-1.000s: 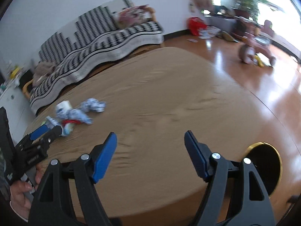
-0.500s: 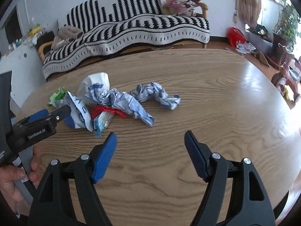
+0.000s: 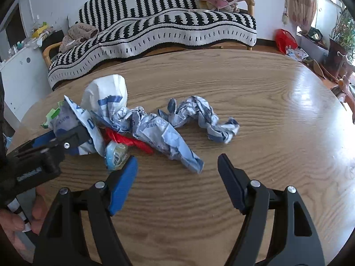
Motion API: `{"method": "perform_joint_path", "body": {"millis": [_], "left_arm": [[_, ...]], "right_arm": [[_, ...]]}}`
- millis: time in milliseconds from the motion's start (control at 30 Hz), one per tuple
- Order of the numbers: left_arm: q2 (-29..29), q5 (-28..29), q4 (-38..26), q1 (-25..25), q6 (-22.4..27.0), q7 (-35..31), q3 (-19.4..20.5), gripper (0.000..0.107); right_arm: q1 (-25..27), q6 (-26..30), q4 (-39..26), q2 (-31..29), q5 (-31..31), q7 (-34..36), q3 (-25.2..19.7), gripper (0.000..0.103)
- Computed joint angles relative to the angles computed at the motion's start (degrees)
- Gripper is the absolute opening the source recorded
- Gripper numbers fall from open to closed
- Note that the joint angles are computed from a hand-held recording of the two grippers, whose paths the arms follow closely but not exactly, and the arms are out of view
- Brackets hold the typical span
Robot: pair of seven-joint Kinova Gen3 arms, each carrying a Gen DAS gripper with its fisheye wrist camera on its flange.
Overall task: Collect trash
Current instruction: 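Grasp the white-blue wipes pack with the left tool while the right tool grasps crumpled foil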
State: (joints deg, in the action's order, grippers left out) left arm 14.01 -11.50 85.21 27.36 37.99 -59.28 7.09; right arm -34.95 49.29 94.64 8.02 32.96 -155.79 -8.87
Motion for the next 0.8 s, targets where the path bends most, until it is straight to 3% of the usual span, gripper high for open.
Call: {"method": "perform_joint_path", "body": {"millis": [100,133,200,267,300,367,567,800], "left_arm": [[0.1,2.0,0.3,-1.4,-0.8,-3.0,0.9,0.095],[0.0,3.6,0.6,-2.3,-1.2,-4.5,1.4,0.090],[-0.2,5.7,0.9,-3.2,-1.6,-6.3,1.8,0.083],[-0.1,6.4,0.5,-3.3,-0.6,-7.4,1.8,0.075],[-0.3,7.4,0.4,-3.9,-0.2,-8.5,2.0,0.074],[-0.8,8.6,0.1,-4.6,0.8,-9.9,2.5,0.053],[-3.7,8.3,0.9,-4.3,1.3,-10.4,1.7,0.051],[-7.1,5.2,0.5,-2.8,1.6,-6.3,2.5,0.051]], "right_arm": [[0.2,-1.0,0.0,1.0,0.1,1.2,0.8,0.066],[0.5,-1.1,0.0,1.0,0.1,1.7,0.6,0.062],[1.1,-2.7,0.5,0.7,-0.7,3.4,0.6,0.031],[1.4,-2.3,0.0,0.8,-1.9,5.5,0.5,0.018],[1.6,-2.5,-0.1,0.7,-2.9,6.3,0.5,0.016],[1.1,-2.4,0.1,0.1,-2.5,5.9,0.5,0.016],[0.7,-2.5,1.9,-4.6,0.6,1.3,-1.0,0.015],[2.7,2.3,3.8,-10.3,1.8,-1.3,-5.1,0.015]]}}
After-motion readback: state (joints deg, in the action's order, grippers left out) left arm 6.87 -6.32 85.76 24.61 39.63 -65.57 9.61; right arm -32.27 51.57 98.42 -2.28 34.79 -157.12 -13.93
